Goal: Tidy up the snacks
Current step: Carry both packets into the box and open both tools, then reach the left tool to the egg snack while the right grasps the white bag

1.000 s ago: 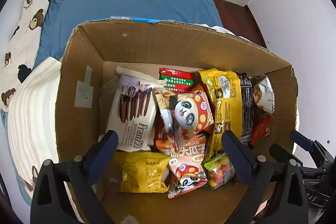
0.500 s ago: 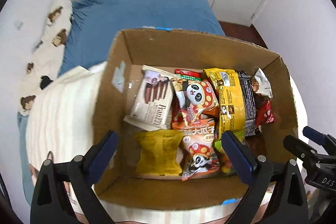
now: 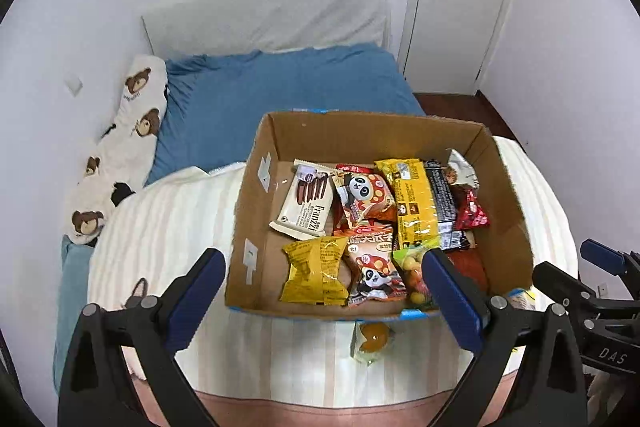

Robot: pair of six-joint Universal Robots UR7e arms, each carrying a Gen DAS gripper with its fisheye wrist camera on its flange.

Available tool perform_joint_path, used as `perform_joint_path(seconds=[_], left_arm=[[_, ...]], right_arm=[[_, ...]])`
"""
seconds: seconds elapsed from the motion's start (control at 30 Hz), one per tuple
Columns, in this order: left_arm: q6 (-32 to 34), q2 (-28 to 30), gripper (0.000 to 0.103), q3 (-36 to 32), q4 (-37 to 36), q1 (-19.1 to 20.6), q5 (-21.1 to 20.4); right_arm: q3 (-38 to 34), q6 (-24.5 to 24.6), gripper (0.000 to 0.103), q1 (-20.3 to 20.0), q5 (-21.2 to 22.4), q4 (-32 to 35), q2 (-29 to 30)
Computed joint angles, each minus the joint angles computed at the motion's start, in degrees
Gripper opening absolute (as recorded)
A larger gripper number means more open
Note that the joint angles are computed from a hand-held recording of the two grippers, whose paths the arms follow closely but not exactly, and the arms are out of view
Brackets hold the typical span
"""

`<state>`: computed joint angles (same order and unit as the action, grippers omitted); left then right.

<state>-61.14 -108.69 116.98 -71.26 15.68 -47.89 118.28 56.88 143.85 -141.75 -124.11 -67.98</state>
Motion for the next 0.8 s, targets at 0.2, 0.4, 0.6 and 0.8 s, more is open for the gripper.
perform_joint_path(seconds=[0.2, 0.4, 0.6, 0.8], left_arm=[[-5.02, -1.38, 0.101, -1.65, 5.95, -5.61, -0.2], [-9.98, -2.92, 0.101, -2.11, 10.13, -9.58, -2.35], [-13.33, -5.22, 0.101, 2.51, 11.63, -9.93, -7.24], [-12.59, -7.31, 0.101, 9.65, 7.01, -5.39, -13.69]], right_arm=[[-1.14, 2.36, 0.095, 4.27, -0.41, 1.98, -0.65], [-0.38, 4.28, 0.095, 6.55, 2.42, 0.7, -2.91], [6.94, 12.17, 0.099, 3.75, 7.54, 2.08, -10.01], [20.13, 16.28, 0.099, -6.55, 13.64, -6.65, -16.45]])
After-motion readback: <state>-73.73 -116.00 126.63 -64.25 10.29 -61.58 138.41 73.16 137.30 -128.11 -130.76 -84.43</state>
